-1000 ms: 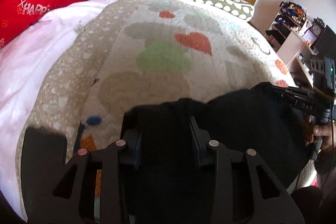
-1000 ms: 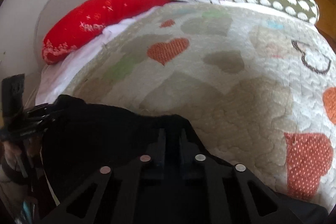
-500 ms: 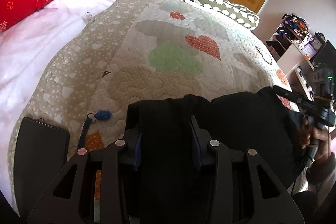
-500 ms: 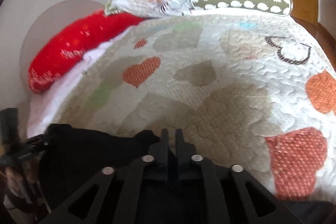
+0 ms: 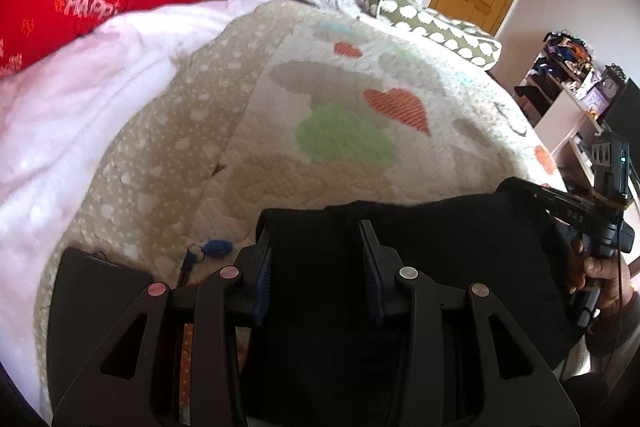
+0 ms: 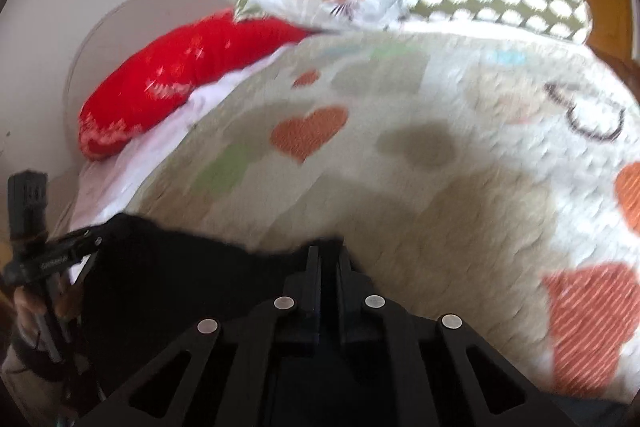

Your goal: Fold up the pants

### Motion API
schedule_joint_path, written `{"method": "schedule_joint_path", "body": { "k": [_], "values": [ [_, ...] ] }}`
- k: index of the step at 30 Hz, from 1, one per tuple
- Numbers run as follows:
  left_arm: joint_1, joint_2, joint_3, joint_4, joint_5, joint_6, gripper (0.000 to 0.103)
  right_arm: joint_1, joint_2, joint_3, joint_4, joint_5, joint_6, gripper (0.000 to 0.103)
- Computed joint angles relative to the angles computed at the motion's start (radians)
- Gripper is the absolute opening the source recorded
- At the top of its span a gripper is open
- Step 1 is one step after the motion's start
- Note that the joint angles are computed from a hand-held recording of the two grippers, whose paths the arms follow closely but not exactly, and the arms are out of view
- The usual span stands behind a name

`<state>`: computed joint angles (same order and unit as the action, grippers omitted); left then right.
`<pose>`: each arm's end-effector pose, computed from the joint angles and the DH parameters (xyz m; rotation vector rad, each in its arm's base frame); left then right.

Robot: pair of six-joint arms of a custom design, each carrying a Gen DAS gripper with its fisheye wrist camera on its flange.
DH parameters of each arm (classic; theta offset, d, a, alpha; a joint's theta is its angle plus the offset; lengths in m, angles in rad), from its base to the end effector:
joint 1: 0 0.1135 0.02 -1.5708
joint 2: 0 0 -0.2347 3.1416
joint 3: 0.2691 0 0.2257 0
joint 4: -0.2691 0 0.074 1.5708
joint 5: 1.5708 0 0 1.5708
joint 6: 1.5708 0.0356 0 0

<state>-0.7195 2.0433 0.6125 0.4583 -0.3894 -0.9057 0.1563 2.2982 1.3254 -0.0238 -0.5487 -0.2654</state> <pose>0.2171 -0.1723 0.0270 -0.3759 2.4240 -0.2163 0.3970 0.0814 0.0551 -0.7169 2.3699 0.6537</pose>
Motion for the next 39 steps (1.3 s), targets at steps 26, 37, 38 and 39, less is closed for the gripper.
{"method": "schedule_joint_path", "body": {
  "k": [26, 37, 38, 39],
  "values": [
    [-0.375, 0.057, 0.233, -0.47, -0.215, -0.359, 0.042, -0.17, -0.218, -0.389, -0.067, -0.141, -0.172, 0.028],
    [-0.398, 0.082, 0.453, -0.455, -0.206, -0.16, 0.055, -0.817, -0.463, -0.467, -0.39, -0.268, -0.59, 0.036],
    [-0.386, 0.118, 0.494, -0.452, -0.186, -0.138, 0.055, -0.883, -0.422, -0.418, -0.49, -0.288, -0.663, 0.037],
    [-0.378, 0.143, 0.522, -0.448, -0.169, -0.123, 0.055, -0.936, -0.373, -0.366, -0.591, -0.302, -0.738, 0.037]
  ]
}}
